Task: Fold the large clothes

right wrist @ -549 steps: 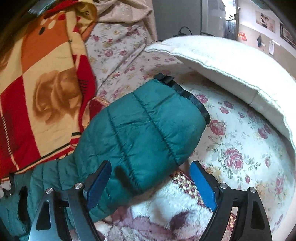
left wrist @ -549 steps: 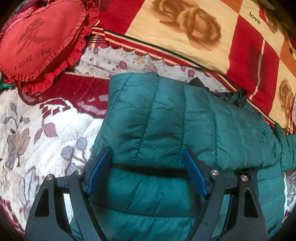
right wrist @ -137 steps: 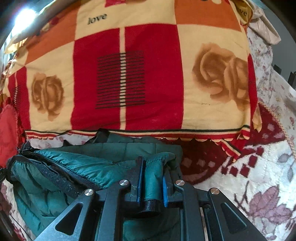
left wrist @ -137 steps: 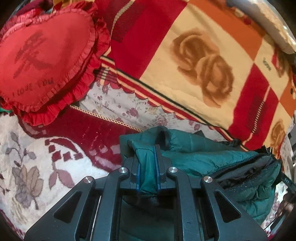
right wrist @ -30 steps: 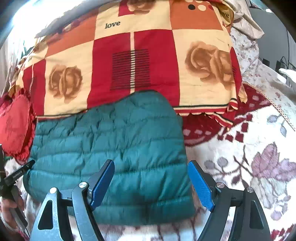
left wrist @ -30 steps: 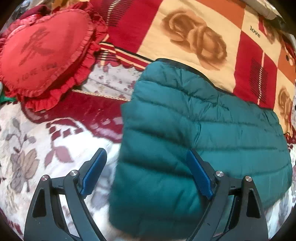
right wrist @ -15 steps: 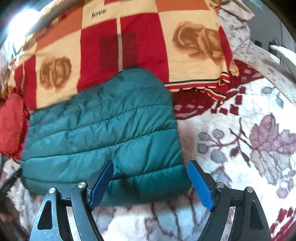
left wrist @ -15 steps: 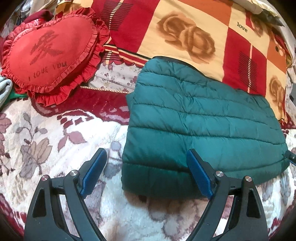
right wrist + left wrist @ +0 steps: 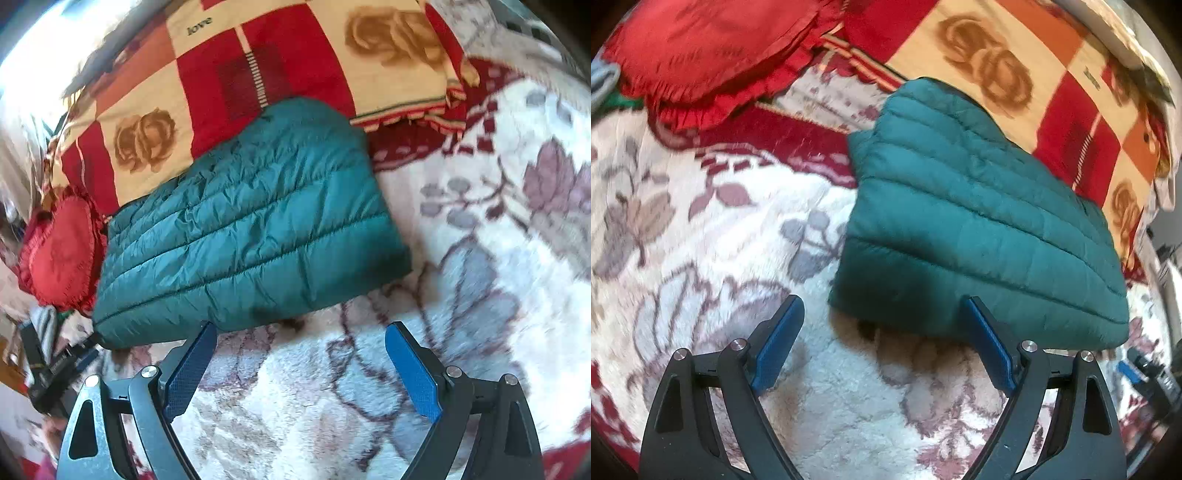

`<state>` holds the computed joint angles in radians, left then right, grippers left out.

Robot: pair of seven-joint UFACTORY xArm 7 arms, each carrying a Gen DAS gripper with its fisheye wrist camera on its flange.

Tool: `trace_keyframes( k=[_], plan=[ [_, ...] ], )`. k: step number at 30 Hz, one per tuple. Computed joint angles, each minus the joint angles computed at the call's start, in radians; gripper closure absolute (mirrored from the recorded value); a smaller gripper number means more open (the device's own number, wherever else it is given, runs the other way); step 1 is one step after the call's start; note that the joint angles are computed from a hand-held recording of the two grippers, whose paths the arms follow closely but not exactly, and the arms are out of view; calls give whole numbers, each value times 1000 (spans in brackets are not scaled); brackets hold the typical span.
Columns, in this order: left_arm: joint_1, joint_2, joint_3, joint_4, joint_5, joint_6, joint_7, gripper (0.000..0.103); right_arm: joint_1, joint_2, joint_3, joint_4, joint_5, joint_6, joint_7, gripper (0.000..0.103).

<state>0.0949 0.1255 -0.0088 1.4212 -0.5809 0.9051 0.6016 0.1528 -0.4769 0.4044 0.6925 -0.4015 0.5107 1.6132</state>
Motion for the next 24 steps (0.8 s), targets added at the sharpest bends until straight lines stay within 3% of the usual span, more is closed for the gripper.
trace_keyframes(
  k=[8,17,20,24],
  plan=[
    [16,48,-8,47,-42,36,-48,15,-110,35,50,-29,-82,-181,141,10],
    [24,105,-35,95,-97,41,-41,14,-226,99,112,11,-237,-236,265,0],
    [29,133,-40,132,-100,68,-66,13,-220,120,102,28,-267,-224,281,0],
    [63,152,-41,173,-126,138,-76,13,-125,105,28,14,-212,-207,211,0]
  ],
)
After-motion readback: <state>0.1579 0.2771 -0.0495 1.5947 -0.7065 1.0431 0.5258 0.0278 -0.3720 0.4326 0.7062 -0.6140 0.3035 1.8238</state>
